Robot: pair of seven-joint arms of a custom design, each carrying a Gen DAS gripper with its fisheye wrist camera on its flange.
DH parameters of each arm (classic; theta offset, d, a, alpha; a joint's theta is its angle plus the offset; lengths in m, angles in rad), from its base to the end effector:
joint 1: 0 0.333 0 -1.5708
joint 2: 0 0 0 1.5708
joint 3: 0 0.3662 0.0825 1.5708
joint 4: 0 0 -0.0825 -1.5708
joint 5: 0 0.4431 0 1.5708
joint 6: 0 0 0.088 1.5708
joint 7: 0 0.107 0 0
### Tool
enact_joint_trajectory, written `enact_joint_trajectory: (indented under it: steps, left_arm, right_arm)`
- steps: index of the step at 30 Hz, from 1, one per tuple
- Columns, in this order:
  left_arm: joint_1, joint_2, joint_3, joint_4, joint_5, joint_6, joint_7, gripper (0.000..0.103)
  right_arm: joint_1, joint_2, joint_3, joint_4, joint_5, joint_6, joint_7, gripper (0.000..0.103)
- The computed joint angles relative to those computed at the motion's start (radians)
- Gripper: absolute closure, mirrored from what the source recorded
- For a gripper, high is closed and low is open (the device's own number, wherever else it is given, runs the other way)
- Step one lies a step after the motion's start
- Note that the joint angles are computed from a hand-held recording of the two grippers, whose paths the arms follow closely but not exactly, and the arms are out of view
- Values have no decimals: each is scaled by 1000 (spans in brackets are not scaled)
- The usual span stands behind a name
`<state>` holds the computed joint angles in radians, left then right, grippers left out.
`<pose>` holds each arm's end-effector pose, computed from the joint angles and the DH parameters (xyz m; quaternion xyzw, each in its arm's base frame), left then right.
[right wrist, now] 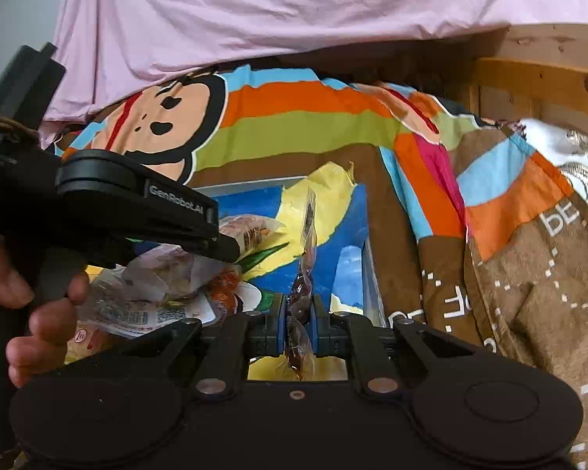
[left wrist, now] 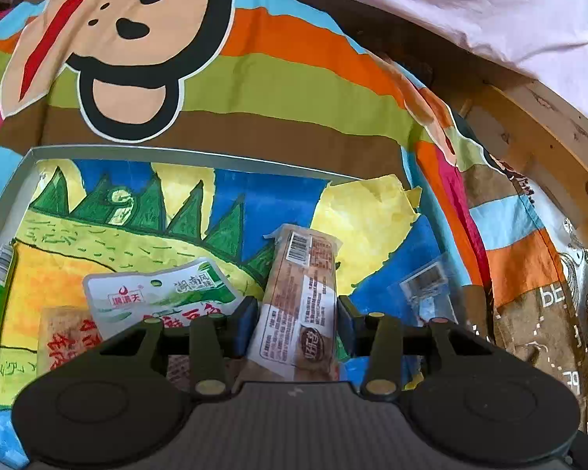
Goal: Organize snacks
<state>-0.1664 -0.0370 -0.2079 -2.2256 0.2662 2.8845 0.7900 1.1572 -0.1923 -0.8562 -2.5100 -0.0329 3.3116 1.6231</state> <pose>0.5646 -0.2393 0.4846 -0.7175 0.6044 -0.3136 0.1469 0.5168 0.1518 0.4474 -0.6965 0.5576 -0.2050 0.4025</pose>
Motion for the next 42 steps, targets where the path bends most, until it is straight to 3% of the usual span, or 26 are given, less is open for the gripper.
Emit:
enact_joint_trajectory:
  steps: [2, 4, 7, 9, 14, 21, 25, 30, 36, 39, 42]
  left_arm:
    - [0, 2, -1, 2, 12, -3, -6, 56]
    - [0, 4, -2, 3, 32, -3, -20, 56]
    - [-1, 3, -3, 4, 45, -11, -28, 55]
    - [-3, 1, -3, 9, 40, -32, -23, 47]
    - [1, -25, -8, 3, 86, -49, -61, 29]
    - [31, -107, -31, -34, 147, -52, -122, 15]
    - [75, -191, -62, -82, 205, -41, -199, 5]
    - [117, -311, -97, -153, 222, -36, -244, 1]
    - [148, -494, -140, -263, 199, -44, -242, 1]
    - [168, -592, -169, -318, 196, -45, -228, 1]
    - [177, -712, -189, -379, 192, -58, -204, 1]
  right_arm:
    - [34, -3, -34, 3, 5, -7, -2, 90]
    - [31, 4, -30, 5, 15, -4, -9, 88]
    - [32, 4, -31, 8, 31, -18, -22, 81]
    - [18, 8, -16, 8, 47, -12, -37, 71]
    - [-84, 7, 75, -3, 30, 12, -18, 51]
    - [-280, -29, 248, -35, 0, 94, 29, 26]
    - [-410, -70, 369, -66, 11, 128, 40, 19]
    - [-518, -153, 467, -127, -14, 178, 65, 5]
    - [-600, -272, 547, -209, -77, 222, 113, 1]
    - [-665, -326, 627, -238, -77, 205, 145, 1]
    - [-655, -399, 628, -276, -109, 177, 181, 1]
